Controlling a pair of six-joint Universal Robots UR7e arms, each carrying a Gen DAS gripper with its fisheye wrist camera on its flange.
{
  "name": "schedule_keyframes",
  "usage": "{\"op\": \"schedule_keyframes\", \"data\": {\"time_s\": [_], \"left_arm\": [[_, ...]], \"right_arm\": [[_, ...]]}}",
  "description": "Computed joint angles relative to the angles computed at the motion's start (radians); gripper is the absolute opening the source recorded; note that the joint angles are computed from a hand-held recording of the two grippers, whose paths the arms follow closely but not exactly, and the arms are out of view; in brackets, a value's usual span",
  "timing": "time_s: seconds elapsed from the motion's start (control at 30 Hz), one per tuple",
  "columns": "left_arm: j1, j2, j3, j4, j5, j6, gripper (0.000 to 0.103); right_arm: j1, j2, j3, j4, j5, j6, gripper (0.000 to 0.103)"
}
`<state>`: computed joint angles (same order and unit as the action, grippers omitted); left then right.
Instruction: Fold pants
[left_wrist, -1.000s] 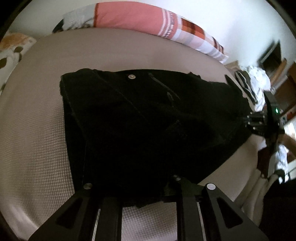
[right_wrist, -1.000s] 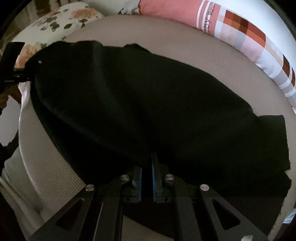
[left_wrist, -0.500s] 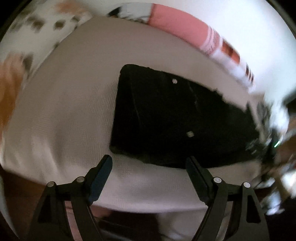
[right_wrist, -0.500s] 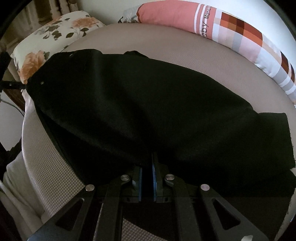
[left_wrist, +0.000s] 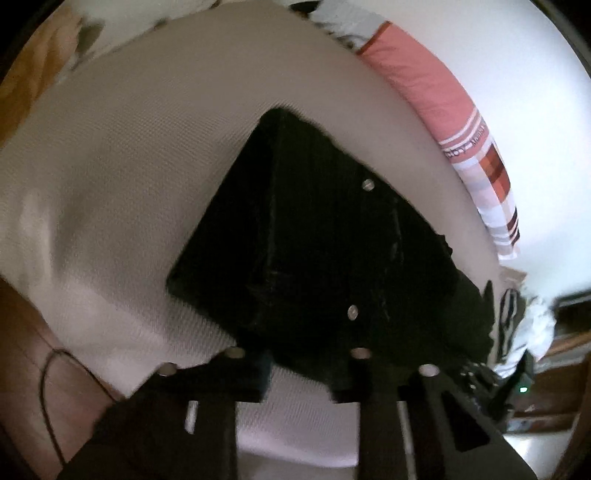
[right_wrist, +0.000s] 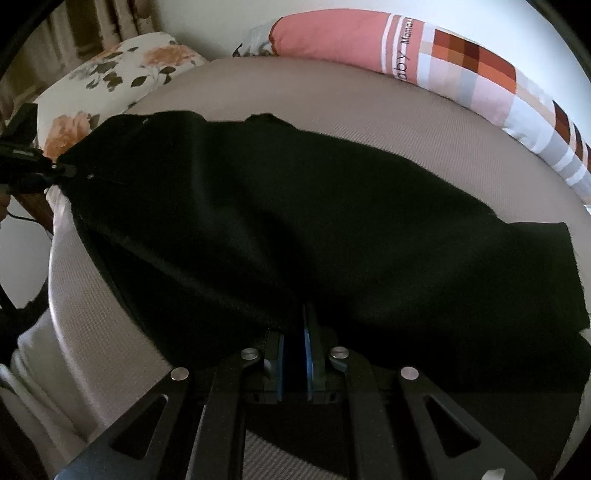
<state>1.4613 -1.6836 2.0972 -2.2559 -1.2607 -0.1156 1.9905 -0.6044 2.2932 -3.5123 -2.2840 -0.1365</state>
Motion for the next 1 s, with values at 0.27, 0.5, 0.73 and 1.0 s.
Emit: {"op": "schedule_keyframes", "data": {"time_s": [0.27,0.5,0.73,1.0], "left_arm": [[-0.084,0.021,-0.049,-0.057,0.068,0.251,0.017],[-0.002,0.071,-0.023,-0.038,0.165,0.311,0.02],[-0.05,0.043,0.061,-0.147,0.25,0.371,0.027],[-0.112,-0.065,0.121,-0.155,0.301,0.363,0.061]], "right_arm": [[0.071,-0.043,0.01,0.103,0.031,0.095,0.007],[0.037,-0.001,0.013,0.127,0.08,0.151,0.007],[0.018,-0.013,0.015,0.147,0.109,0.145,0.007],[0.005,-0.021,0.031,0.111,0.135,0.186,0.013]]}}
